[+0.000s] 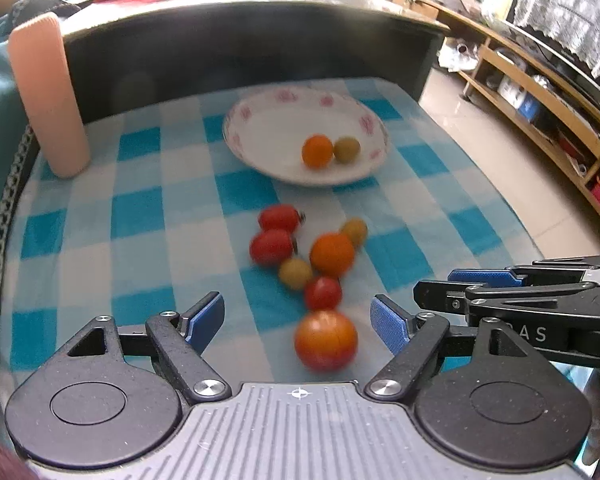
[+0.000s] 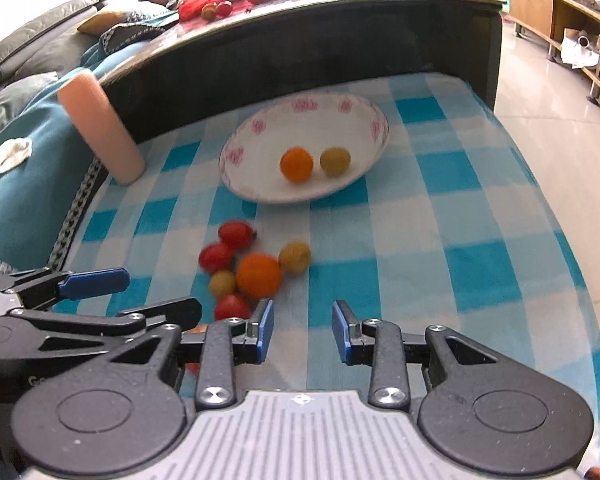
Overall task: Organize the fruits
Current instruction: 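Move both tools back toward the remaining fruit cluster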
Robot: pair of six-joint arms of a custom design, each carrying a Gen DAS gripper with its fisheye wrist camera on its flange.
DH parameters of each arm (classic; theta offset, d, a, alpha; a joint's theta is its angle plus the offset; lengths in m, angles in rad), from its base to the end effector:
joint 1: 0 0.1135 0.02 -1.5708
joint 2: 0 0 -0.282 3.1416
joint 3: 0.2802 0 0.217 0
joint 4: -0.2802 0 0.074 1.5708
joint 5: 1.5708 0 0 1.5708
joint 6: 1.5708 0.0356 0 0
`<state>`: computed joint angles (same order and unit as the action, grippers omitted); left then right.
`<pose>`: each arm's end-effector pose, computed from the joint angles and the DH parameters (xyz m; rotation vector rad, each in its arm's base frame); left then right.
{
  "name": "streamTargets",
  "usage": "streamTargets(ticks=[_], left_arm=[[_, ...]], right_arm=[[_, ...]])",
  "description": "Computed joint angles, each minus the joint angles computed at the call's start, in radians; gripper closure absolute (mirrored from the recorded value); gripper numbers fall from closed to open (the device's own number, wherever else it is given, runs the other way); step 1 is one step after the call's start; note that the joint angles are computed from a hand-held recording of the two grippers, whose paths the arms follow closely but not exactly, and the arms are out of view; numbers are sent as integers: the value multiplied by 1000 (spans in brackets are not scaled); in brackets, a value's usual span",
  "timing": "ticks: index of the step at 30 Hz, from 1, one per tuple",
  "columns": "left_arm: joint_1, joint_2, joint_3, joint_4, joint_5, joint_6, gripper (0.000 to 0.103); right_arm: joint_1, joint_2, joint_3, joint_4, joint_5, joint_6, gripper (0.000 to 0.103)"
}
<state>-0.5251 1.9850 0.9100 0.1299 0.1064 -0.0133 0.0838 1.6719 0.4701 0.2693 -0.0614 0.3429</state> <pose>0.3006 -0.1785 0.1281 0.6863 2.4500 -0.3494 0.2439 0.0227 0.1332 0.3001 2.5010 0.2518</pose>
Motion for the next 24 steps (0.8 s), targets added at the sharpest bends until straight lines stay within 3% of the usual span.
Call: streamTargets(ticks=[17,24], left_arm=[[-35,-100,-244,43,7,50,17],[11,-129,-285,46,14,33,17]], right_arm=[[147,-153,-222,-31,13,125,57],[262,-226,-271,-72,28,193,57]])
